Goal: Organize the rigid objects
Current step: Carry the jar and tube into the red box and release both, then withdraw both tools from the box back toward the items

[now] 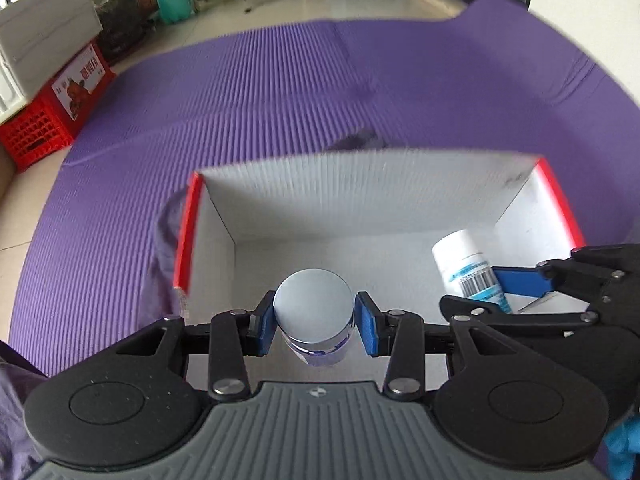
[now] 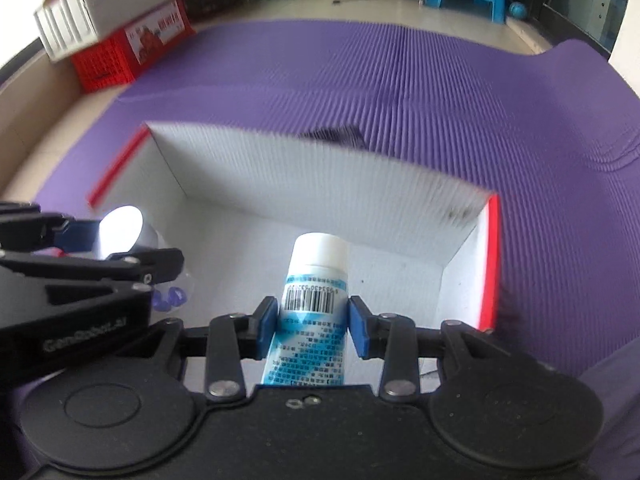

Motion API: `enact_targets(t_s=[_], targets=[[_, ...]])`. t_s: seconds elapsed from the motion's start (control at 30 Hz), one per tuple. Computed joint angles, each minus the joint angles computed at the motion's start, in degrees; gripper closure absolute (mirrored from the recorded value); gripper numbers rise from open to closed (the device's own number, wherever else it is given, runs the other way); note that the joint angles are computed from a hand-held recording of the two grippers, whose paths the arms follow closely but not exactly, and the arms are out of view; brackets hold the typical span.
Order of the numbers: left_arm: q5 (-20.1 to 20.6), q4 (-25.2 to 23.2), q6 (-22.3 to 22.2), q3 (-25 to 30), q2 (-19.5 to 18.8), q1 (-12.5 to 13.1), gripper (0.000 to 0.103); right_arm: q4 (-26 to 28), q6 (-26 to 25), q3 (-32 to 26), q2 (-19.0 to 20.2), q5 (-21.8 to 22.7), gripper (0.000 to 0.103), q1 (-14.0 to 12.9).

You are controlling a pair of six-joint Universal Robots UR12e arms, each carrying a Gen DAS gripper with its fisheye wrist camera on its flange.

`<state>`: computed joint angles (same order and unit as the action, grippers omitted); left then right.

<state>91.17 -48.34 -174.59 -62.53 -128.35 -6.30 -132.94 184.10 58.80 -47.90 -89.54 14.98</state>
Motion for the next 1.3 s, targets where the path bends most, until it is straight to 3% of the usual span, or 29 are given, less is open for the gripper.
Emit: enact_targets(t_s=[0.27,0.63,0.77,0.87,1.23,1.3], targets=[[0.22,-3.57,-2.38,1.7,-2.01,0.23,0.062,2.56,-0.7,-0.5,1.13,0.37,0.066,-0.27],[-1.98,-5.2,-4.76,-0.26,-0.69,0.88,0.058,3.73,0.06,0.54,-0.07,1.11,0.062,-0.28],[-3.31,-4.48,-5.49,-2.08,0.96,1.22,0.05,2.05,-0.79,2.83,-1.89,2.99,0.046,-0.34],[-3.38,-3.46,-6.3,-3.39,2.45,1.25,0.039,0.61,-1.39,4.26,-3.2,2.77,0.043,0.06],[-2.12,0.72,-6.11,-9.16,8.94,1.02,0.037,-4.18,-1.05,10.03,-8.76,3.38,0.033,0.08],[-1.42,2.21,-6.09,-10.26,10.0,0.73,0.031,-5.15,-0.69,10.8,-9.49,3.46,0.029,0.11]])
